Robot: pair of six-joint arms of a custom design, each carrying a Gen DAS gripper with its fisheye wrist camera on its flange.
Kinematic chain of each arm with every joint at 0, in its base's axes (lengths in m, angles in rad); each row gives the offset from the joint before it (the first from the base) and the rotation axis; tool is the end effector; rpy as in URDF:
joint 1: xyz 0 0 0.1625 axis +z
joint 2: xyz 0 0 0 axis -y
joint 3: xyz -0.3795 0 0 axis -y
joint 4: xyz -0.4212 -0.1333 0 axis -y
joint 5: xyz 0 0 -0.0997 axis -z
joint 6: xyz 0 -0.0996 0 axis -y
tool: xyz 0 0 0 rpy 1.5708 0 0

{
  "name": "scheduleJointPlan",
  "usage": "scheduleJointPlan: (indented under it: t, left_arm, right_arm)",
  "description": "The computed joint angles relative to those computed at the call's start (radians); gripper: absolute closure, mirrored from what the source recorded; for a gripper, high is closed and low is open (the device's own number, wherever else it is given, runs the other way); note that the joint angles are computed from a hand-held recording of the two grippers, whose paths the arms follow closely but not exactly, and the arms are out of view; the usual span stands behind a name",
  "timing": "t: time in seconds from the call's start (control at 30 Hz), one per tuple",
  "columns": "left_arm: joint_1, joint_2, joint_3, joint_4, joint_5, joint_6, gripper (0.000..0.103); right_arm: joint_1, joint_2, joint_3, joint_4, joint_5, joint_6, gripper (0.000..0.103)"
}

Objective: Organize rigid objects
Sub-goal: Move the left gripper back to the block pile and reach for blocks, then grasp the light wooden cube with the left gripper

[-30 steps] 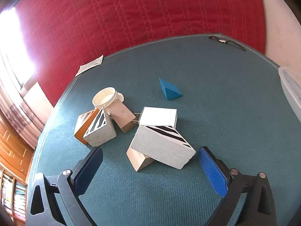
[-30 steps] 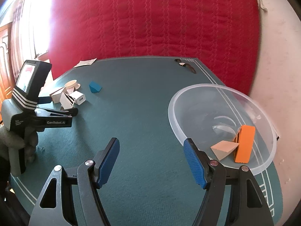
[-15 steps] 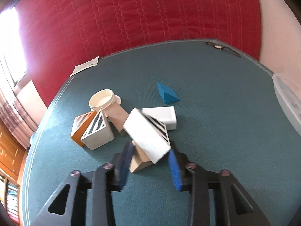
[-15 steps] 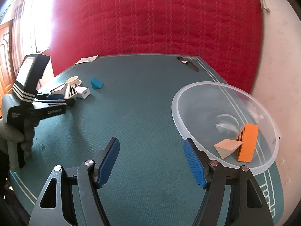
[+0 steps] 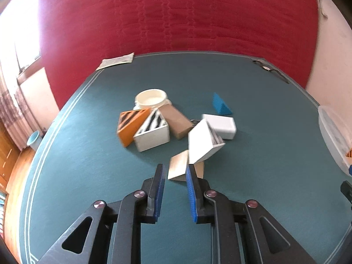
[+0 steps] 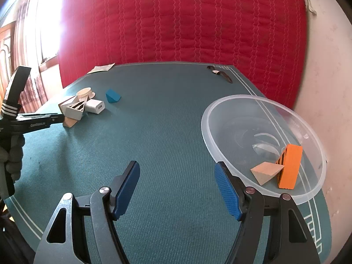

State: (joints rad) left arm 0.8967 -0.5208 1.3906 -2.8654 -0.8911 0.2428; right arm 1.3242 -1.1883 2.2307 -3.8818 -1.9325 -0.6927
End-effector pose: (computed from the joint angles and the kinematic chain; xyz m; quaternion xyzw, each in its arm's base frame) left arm -0.2986 -0.6876 0.0000 0.3449 0.8576 -0.2639 0.2758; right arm -0.0203 -0.4822 0.2183 0.0713 -0.7963 0.4543 0.3930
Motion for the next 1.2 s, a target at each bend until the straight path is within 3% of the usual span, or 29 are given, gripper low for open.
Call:
scheduleJointPlan:
  t: [0.27, 0.43, 0.53, 0.67, 0.8, 1.0, 1.2]
  left_arm:
    - [0.007, -0.020, 0.018, 0.010, -0.003, -0.018, 0.081]
    - [0.008, -0.019, 0.025, 0.008, -0.018, -0.005, 0.063]
    - [0.007, -0.010, 0.018, 0.023, -0.015, -0.009, 0.058]
    - [0.011, 0.015, -0.028, 0.071, -0.002, -0.062, 0.051]
    - [0.012, 0.041, -0.074, 0.105, 0.007, -0.125, 0.035]
    - [0.011, 0.072, -0.121, 0.139, 0.047, -0.188, 0.033]
    - [0.018, 0.030, -0.063, 0.121, 0.073, -0.165, 0.030]
  right_arm:
    - [-0.004, -0.002, 0.001, 0.002, 0.005, -0.003, 0.032]
    - [-0.004, -0.002, 0.001, 0.004, 0.004, -0.005, 0.032]
    - [-0.009, -0.004, 0.003, 0.005, 0.008, -0.008, 0.032]
    - [-0.007, -0.003, 0.002, 0.005, 0.006, -0.008, 0.032]
    - [-0.007, -0.003, 0.002, 0.007, 0.006, -0.008, 0.032]
    - [-0.007, -0.002, 0.001, 0.007, 0.004, -0.007, 0.032]
    - [-0.011, -0.003, 0.004, 0.007, 0.010, -0.010, 0.032]
